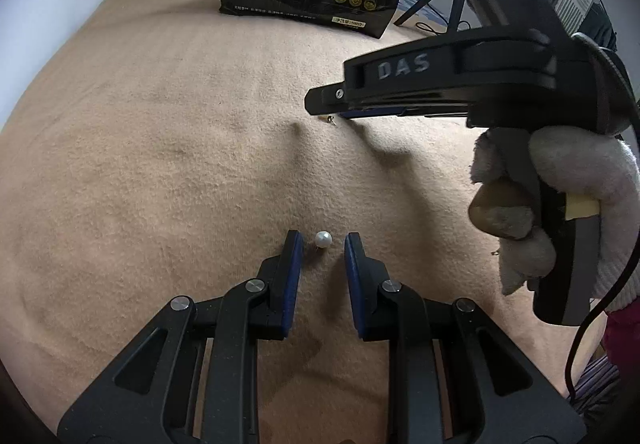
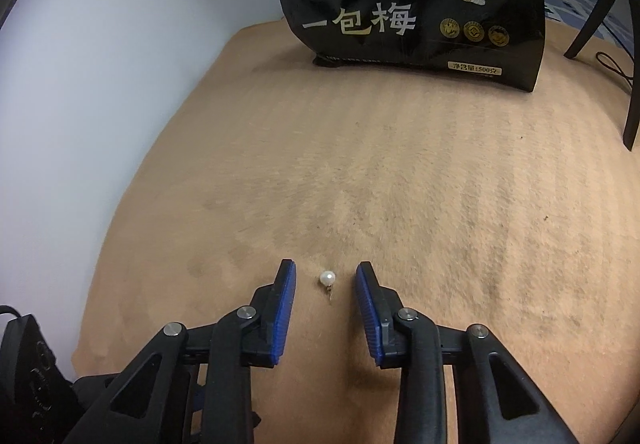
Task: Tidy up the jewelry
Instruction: 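Grasp one pearl stud with the left tool while the right tool grasps the other stud, then carry the stud into the box with the left tool while the right tool drops its stud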
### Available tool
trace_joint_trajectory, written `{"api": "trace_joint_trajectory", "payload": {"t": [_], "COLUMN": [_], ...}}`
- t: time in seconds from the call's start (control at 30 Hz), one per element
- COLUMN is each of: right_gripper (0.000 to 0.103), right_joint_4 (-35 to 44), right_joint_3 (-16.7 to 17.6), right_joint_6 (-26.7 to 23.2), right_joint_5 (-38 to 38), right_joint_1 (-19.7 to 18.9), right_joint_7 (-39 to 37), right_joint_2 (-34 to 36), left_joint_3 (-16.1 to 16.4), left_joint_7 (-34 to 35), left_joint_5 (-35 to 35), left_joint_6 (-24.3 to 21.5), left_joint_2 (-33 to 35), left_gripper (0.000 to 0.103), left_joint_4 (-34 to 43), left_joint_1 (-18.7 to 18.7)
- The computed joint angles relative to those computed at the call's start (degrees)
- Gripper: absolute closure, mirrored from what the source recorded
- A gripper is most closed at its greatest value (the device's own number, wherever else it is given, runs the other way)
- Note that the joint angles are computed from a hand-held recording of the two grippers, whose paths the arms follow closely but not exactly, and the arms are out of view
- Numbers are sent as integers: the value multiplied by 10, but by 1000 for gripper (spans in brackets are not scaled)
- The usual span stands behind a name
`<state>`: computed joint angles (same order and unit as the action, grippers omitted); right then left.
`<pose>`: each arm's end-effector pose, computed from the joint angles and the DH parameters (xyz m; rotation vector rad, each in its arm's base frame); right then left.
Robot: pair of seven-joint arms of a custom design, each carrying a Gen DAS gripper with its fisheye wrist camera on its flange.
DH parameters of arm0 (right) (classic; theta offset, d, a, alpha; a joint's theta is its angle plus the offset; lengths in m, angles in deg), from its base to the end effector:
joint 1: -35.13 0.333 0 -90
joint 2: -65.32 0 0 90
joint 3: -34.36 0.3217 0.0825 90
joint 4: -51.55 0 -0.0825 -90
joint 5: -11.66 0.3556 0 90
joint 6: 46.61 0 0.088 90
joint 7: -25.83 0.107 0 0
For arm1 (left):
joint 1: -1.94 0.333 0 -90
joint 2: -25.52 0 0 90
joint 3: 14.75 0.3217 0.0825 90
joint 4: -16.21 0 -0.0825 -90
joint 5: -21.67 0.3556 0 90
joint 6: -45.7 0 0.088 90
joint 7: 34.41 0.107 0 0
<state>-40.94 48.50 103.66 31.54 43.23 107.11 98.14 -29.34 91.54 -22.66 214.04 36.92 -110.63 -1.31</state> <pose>0.6668 0.2299 0.3679 -2.0028 1.6260 0.0160 0.5468 -0.1242 0.3623 -1.8078 2.2080 -0.8799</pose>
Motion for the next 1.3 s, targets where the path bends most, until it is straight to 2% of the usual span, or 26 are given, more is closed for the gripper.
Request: {"api": "trace_joint_trajectory", "payload": {"t": [0.07, 0.17, 0.27, 0.37, 0.53, 0.63, 0.93, 1.17, 1.2, 1.3], "right_gripper": [74, 77, 86, 97, 97, 97, 97, 97, 97, 97], "right_joint_4": [4, 8, 3, 2, -13, -49, -125, -188, -180, -202], "right_joint_3": [-7, -16, -29, -37, -25, -14, 4, -2, -15, -24], "right_joint_6": [1, 6, 11, 20, 42, 57, 95, 116, 118, 125], "right_joint_5": [-12, -33, -70, -101, -109, -99, -50, -6, -6, 9], "right_joint_1": [8, 19, 34, 44, 34, 19, -14, -31, -19, -21], "right_joint_7": [8, 19, 27, 38, 35, 22, -24, -63, -61, -75], "right_joint_2": [3, 6, 4, 5, -4, -32, -102, -173, -166, -193], "left_joint_3": [1, 4, 5, 0, 1, 4, 2, 7, 7, 8], "left_joint_7": [0, -13, -21, -19, -29, -43, -27, -15, -12, -11], "left_joint_5": [3, 17, 24, 18, 27, 34, -9, -32, -36, -39], "left_joint_6": [5, 13, 19, 17, 26, 31, 41, 46, 47, 50], "left_joint_2": [2, 1, 3, 3, 0, -7, -45, -66, -70, -74], "left_gripper": [82, 89, 96, 96, 96, 96, 96, 96, 96, 96], "left_joint_4": [0, -4, -5, -3, -8, -15, -36, -38, -39, -35], "left_joint_1": [-2, -6, -6, 0, -2, -3, -7, -25, -28, -37]}}
